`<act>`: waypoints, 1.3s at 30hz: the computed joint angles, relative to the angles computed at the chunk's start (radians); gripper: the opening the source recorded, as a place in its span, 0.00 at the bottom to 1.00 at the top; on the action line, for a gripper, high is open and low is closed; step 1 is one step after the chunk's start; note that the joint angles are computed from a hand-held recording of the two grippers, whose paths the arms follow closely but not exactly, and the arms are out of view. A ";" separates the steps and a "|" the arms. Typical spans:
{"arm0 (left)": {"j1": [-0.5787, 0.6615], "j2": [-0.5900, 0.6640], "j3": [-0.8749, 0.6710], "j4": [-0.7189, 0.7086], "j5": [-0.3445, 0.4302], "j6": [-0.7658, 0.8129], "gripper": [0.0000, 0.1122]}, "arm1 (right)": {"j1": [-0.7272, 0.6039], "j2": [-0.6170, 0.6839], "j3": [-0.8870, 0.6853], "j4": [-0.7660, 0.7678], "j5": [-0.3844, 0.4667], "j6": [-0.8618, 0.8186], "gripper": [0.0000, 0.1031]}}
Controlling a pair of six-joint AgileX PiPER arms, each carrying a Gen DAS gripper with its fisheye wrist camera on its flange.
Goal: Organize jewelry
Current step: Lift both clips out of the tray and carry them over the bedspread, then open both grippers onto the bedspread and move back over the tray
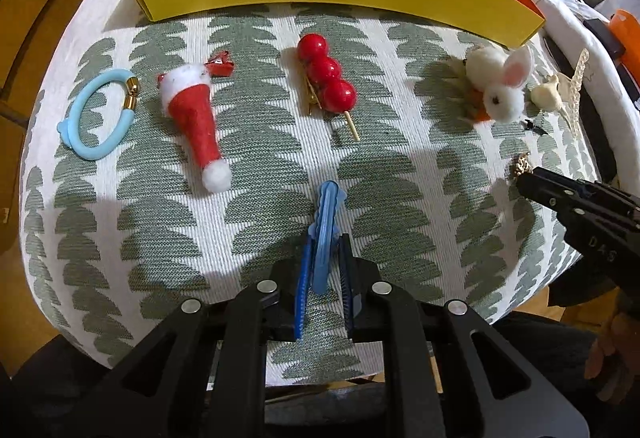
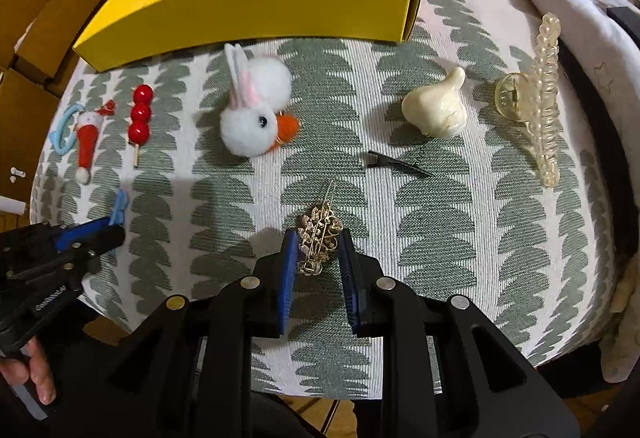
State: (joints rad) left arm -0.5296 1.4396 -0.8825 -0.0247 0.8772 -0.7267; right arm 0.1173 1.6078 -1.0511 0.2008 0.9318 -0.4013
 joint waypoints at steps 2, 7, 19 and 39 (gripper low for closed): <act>-0.003 0.003 0.004 0.001 -0.009 -0.003 0.13 | 0.003 0.000 -0.001 -0.005 0.003 0.000 0.26; 0.005 -0.001 0.004 -0.013 -0.004 0.004 0.13 | 0.010 -0.011 -0.014 -0.008 0.008 0.014 0.27; 0.021 -0.055 -0.021 -0.019 0.043 0.023 0.14 | -0.037 -0.064 -0.047 0.045 0.042 -0.032 0.28; 0.285 -0.022 -0.345 -0.008 0.172 0.202 0.46 | -0.029 0.116 -0.449 0.346 0.110 -0.108 0.46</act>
State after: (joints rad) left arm -0.2447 1.4172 -1.2274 -0.0331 1.0493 -0.5248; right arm 0.0883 1.7237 -1.4997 0.5470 1.0422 -0.5093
